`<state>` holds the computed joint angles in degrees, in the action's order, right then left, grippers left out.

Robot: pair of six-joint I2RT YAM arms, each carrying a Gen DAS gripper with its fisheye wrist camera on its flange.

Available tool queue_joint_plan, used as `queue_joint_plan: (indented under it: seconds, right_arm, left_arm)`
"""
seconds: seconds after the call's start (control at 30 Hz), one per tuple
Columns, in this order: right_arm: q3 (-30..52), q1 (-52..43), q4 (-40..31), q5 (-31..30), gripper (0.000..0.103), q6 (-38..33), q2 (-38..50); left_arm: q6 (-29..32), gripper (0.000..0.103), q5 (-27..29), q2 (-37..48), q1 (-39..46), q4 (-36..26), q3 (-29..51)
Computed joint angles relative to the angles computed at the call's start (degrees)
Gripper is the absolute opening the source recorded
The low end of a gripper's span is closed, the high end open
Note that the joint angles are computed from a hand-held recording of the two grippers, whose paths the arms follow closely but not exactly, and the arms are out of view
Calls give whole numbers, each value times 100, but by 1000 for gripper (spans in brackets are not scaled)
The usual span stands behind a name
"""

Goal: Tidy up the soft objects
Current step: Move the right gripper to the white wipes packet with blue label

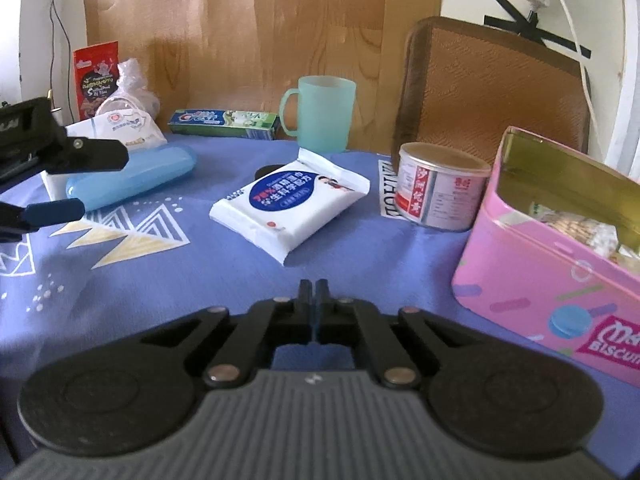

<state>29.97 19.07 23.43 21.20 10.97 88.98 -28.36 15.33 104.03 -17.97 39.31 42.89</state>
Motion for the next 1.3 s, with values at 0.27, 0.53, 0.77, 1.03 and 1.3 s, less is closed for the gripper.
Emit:
queue_joint_plan:
  seconds: [0.27, 0.53, 0.77, 1.03, 1.3]
  right_arm:
    - [-24, -16, 43, -5, 7, 15, -8]
    - [-48, -41, 47, -31, 9, 91, -40]
    - [-103, -66, 190, -70, 13, 64, -30]
    - [-108, -54, 209, -27, 28, 105, -25]
    - [-115, -34, 218, -22, 40, 91, -29]
  left_arm:
    - [12, 95, 20, 14, 9, -19, 20]
    - [10, 95, 13, 14, 2, -21, 19]
    - [4, 95, 2, 19, -4, -15, 17]
    - [-4, 95, 7, 19, -8, -11, 11]
    - [-9, 96, 15, 10, 5, -18, 10]
